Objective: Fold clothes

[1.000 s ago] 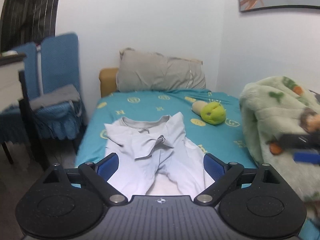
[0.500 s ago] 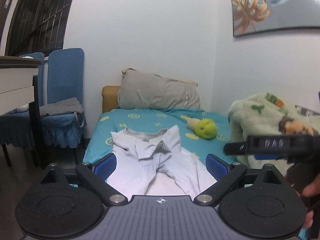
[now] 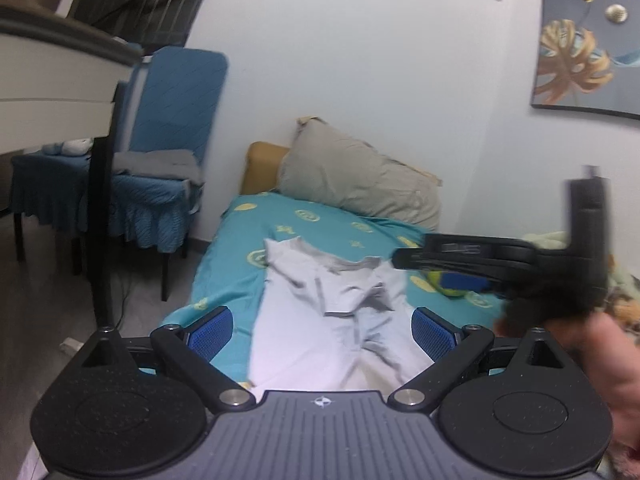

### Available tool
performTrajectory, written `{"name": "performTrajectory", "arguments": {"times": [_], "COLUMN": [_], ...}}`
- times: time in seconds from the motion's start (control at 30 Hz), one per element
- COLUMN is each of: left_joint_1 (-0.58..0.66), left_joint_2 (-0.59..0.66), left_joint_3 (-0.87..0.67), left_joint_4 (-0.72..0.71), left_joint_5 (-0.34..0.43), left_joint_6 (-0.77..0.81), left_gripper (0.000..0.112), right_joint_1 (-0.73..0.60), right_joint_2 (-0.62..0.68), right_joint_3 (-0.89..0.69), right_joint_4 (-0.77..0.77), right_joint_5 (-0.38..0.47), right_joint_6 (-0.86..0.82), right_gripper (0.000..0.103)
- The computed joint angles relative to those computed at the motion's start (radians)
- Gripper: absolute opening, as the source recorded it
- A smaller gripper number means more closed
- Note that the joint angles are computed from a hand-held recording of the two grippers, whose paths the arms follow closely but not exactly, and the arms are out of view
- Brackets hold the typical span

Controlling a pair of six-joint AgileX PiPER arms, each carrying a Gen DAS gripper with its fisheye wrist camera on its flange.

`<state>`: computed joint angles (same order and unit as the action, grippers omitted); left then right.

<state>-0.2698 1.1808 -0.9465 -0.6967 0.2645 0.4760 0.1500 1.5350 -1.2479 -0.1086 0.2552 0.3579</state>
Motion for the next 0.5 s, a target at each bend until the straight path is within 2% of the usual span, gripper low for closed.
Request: {"name": "performTrajectory", "arguments": {"times": [0.03,0.1,0.2,0.3,0.33,0.4,0.43,0.47,0.5], "left_joint_1": [0.007,0.017,0.046,0.070,0.079,0.101,0.112,0.119,0.124], "left_joint_2": [0.022,0.070,0.127,0.173,0.185,0.196,0.201,0.205,0.209], "left_joint_3": [-0.005,-0.024,-0.041,-0.058,-0.065,-0.065,-0.064,-0.065,-0.066], "left_joint_4": [-0.040,-0.068,-0.209,-0.255,-0.261,-0.303,-0.325,-0.333,-0.333], "left_joint_5": [-0.005,-0.003,0.028,0.058,0.072,0.094,0.105,0.112,0.117], "left_joint_6": [0.041,0.059,0.179,0.209,0.204,0.220,0.229,0.226,0.218], "left_gripper": [0.097,0.097,0.097,0.097,0.097,0.097,0.097,0.097,0.097], "right_joint_1": [0.007,0.018,0.023,0.040,0.043,0.050,0.045,0.036,0.028], "right_joint_2": [0.065,0.173,0.315,0.429,0.447,0.483,0.482,0.472,0.463], "right_joint_3": [-0.055,-0.154,-0.296,-0.422,-0.437,-0.466,-0.460,-0.448,-0.438], "right_joint_4": [-0.044,-0.052,0.015,-0.108,-0.158,-0.247,-0.255,-0.259,-0.264], "right_joint_5": [0.009,0.043,0.112,0.221,0.234,0.260,0.243,0.224,0.206], "right_joint_6": [0.013,-0.040,-0.197,-0.168,-0.137,-0.081,-0.059,-0.023,0.014], "right_gripper": [0.072,0.063,0.058,0.055,0.054,0.037,0.029,0.015,0.009]}}
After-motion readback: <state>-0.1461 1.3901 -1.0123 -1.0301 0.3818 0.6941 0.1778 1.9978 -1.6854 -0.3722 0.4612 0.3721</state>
